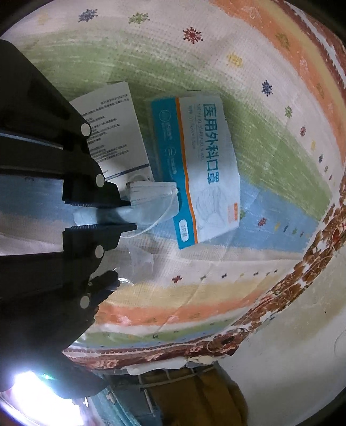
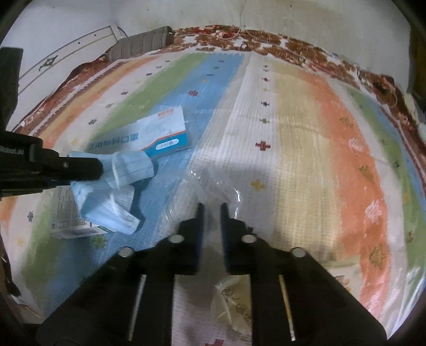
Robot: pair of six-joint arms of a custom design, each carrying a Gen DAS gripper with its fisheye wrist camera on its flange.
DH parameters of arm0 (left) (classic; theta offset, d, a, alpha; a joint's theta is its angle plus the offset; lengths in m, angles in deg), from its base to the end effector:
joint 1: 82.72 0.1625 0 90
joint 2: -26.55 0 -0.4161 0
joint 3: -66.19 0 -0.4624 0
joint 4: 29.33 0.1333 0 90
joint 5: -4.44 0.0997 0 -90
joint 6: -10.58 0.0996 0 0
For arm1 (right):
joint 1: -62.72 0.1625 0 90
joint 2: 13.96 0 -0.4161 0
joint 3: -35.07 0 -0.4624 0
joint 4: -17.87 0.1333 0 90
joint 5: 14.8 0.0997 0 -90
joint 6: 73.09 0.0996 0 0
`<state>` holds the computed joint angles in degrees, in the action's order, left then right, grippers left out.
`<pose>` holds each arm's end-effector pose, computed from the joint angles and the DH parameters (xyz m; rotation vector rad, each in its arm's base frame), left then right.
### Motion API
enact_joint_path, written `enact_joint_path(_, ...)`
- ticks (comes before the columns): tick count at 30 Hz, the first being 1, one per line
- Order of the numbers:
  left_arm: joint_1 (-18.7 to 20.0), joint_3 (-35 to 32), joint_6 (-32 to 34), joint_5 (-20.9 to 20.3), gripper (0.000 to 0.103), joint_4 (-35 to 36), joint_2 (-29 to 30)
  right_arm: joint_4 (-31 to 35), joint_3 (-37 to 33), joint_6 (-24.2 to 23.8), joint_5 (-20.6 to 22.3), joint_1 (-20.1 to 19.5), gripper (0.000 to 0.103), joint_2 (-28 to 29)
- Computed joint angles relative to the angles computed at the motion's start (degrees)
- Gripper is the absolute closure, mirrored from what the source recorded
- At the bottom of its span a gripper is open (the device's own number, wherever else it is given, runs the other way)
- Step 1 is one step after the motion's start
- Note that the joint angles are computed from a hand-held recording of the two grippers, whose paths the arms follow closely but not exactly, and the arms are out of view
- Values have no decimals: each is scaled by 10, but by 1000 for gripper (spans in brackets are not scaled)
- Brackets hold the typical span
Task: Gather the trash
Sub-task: 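Grasp the clear plastic bag with the right tool while the left tool grasps the blue mask, then carry the clear bag with the right tool while the left tool carries the mask to the bin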
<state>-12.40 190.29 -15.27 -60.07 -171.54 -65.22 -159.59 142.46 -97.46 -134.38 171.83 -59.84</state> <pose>-0.0033 -0.5322 0.2805 -0.2599 2.7732 -0.6933 0.2883 -0.5751 0.0205 0.8017 -2.4300 0.5569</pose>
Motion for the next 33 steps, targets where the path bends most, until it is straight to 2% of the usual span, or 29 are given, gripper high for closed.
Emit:
enact_joint_path(3, -14, 3, -11, 2, 94, 12, -16, -2, 2, -3, 17, 4, 97, -11)
enact_joint_path(7, -43, 14, -14, 17, 94, 31, -52, -8, 10, -21, 17, 12, 97, -22)
enact_joint_path(9, -61, 21, -24, 28, 94, 50, -79, 5, 14, -3, 11, 16, 97, -36)
enact_joint_path(13, -93, 35, -31, 40, 94, 72, -123, 36, 36, 53, 30, 25, 97, -82)
enact_joint_path(17, -122, 53, -35, 54, 94, 98, -165, 41, 68, 43, 13, 44, 97, -123)
enact_joint_path(21, -143, 71, -48, 66, 95, 134, -212, 63, 110, 69, 24, 53, 97, -184)
enact_joint_path(24, -157, 81, -55, 58, 95, 141, -243, 80, 136, 88, 35, 58, 97, -225)
enact_joint_path(27, -187, 96, -62, 57, 95, 160, -276, 86, 160, 92, 53, 66, 97, -261)
enact_joint_path(30, -229, 110, -82, 76, 95, 213, -302, 92, 185, 92, 64, 75, 97, -295)
enact_joint_path(33, -256, 120, -111, 87, 95, 262, -324, 110, 200, 88, 56, 85, 97, -319)
